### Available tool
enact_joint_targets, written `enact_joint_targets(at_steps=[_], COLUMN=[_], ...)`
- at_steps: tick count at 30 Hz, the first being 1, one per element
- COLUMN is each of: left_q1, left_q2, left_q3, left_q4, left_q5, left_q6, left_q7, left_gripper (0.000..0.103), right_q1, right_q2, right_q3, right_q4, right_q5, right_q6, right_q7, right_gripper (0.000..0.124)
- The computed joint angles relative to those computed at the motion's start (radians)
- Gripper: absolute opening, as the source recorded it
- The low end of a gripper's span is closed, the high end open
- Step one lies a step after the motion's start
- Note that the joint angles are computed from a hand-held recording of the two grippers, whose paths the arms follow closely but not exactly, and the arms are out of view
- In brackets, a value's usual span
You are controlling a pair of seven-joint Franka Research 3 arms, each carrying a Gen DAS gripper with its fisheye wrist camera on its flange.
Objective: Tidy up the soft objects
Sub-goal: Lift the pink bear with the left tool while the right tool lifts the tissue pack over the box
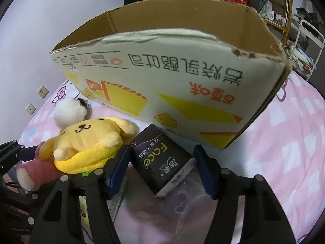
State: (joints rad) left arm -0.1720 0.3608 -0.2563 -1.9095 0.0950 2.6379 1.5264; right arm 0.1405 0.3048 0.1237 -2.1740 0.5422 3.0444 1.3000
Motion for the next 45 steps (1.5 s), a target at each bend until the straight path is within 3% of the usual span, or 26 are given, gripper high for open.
enact_joint_targets(at_steps=[5,15,20,24,33,39,42,45], left_q1=[0.007,0.011,-0.014,0.011,0.057,0.049,0.067,0.033], left_q2=[-0.002,-0.022,-0.036,-0.036,-0.093,-0.14,-0.164,-0.193], left_q3=[0.0,0.002,0.032,0.01,-0.034,-0.028,-0.047,-0.004], left_q4=[-0.001,-0.02,-0.038,-0.038,-0.115,-0.18,-0.215,-0.247], left_q5=[-0.013,-0.016,0.057,0.023,-0.058,-0.042,-0.062,0.006], left_q6=[0.003,0.024,0.047,0.052,0.194,0.333,0.406,0.477], left_q7=[-0.008,-0.018,-0.065,-0.039,0.051,0.056,0.078,0.022], left_gripper=[0.073,0.073,0.073,0.072,0.072,0.072,0.072,0.072], right_q1=[0.004,0.106,0.109,0.052,0.099,0.176,0.233,0.187], right_q2=[-0.012,-0.033,-0.017,-0.037,-0.135,-0.218,-0.271,-0.322], right_q3=[-0.002,-0.096,-0.095,-0.047,-0.131,-0.236,-0.338,-0.344], right_q4=[-0.008,-0.036,-0.018,-0.037,-0.146,-0.224,-0.254,-0.259], right_q5=[0.002,-0.194,-0.231,-0.163,-0.244,-0.502,-0.834,-1.204], right_q6=[-0.017,-0.045,-0.052,-0.057,-0.002,0.062,0.082,0.093], right_q7=[-0.001,0.072,0.099,0.059,0.198,0.447,0.736,1.058], right_gripper=[0.06,0.063,0.061,0.059,0.058,0.058,0.058,0.058])
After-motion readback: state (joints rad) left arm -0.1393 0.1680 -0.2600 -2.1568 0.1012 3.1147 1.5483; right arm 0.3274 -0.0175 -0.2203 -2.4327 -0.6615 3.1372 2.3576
